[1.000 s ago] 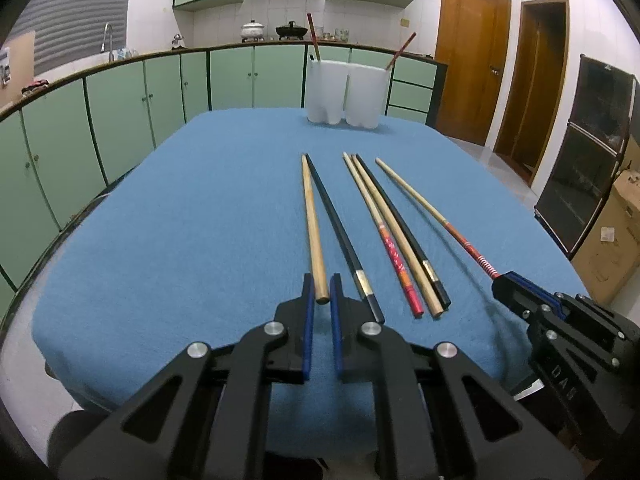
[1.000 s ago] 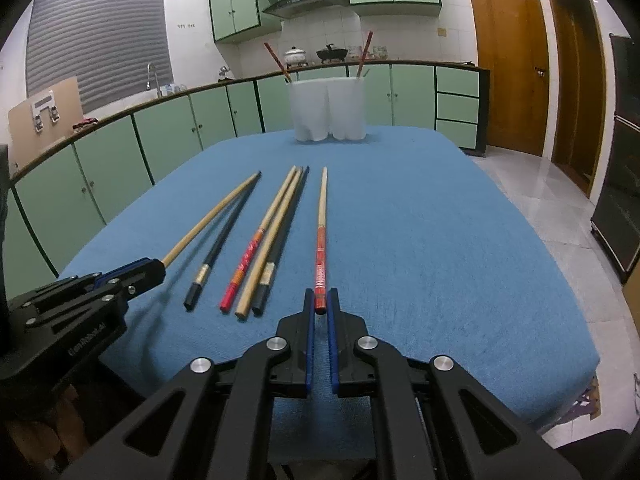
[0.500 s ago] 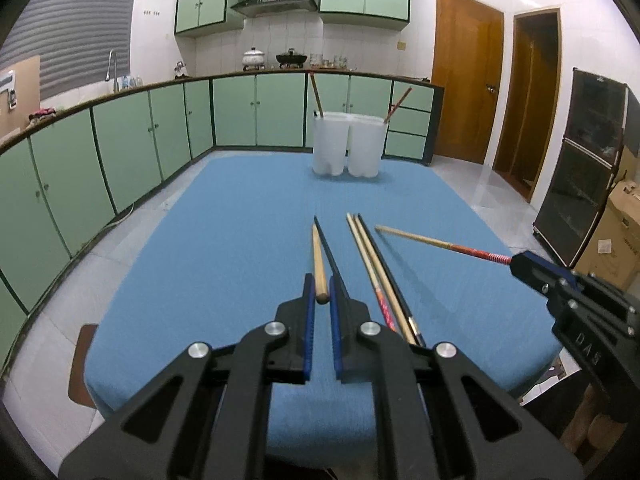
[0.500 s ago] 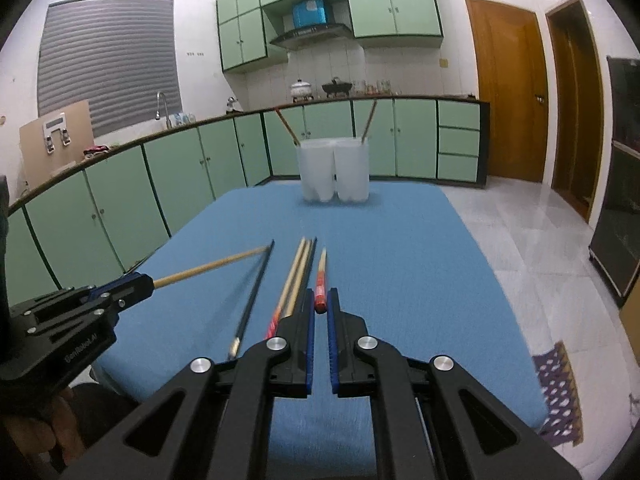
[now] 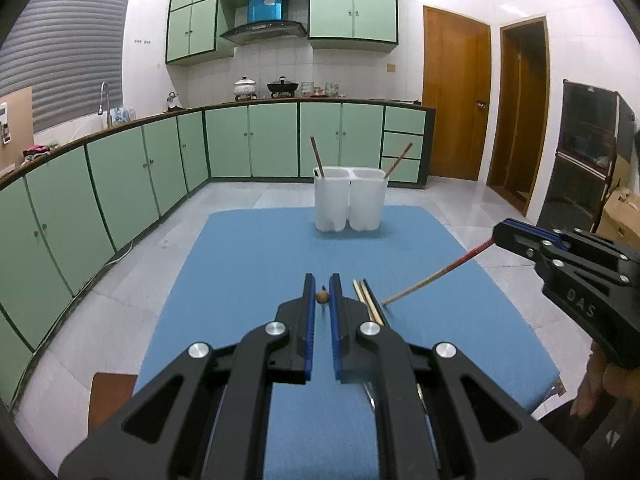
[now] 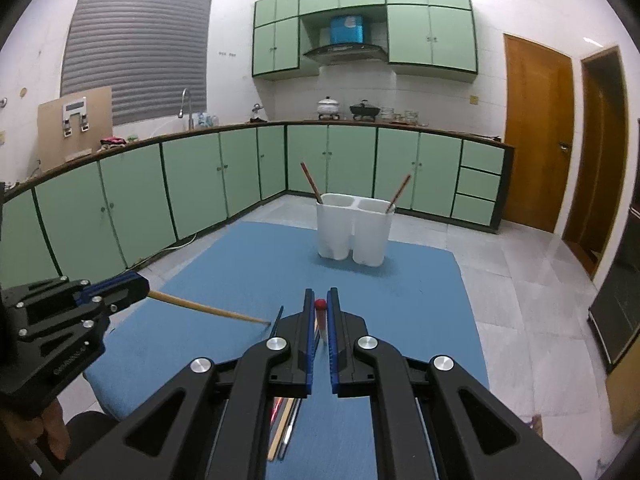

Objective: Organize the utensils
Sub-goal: 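Lift both chopsticks and carry them over the white cup holder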

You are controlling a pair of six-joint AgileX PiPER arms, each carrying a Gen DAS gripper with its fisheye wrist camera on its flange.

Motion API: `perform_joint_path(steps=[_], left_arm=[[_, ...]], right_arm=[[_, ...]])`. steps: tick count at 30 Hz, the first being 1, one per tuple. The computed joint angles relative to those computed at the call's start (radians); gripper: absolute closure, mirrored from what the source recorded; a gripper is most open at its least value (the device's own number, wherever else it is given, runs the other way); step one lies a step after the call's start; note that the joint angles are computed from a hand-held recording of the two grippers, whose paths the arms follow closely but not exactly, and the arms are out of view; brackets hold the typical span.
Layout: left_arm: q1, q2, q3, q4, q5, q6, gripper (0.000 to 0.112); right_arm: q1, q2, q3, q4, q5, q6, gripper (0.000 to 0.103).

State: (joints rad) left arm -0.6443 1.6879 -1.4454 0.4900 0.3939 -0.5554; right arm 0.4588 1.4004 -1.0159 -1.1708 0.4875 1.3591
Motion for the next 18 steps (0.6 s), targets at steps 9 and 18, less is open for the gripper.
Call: perform_joint_path(steps=[9, 18], left_arm=[[0.059, 0.181, -0.375, -0.298, 0.168, 0.343, 0.106], [0.093, 0.357, -0.726, -0.409, 0.367, 0.479, 0.106]], right_arm=[[-0.146, 0.143, -0.272, 0.471, -0.028, -0.566, 0.097], [-0.267, 0.252, -0.48, 0.906, 0.041, -1.019, 0.097]])
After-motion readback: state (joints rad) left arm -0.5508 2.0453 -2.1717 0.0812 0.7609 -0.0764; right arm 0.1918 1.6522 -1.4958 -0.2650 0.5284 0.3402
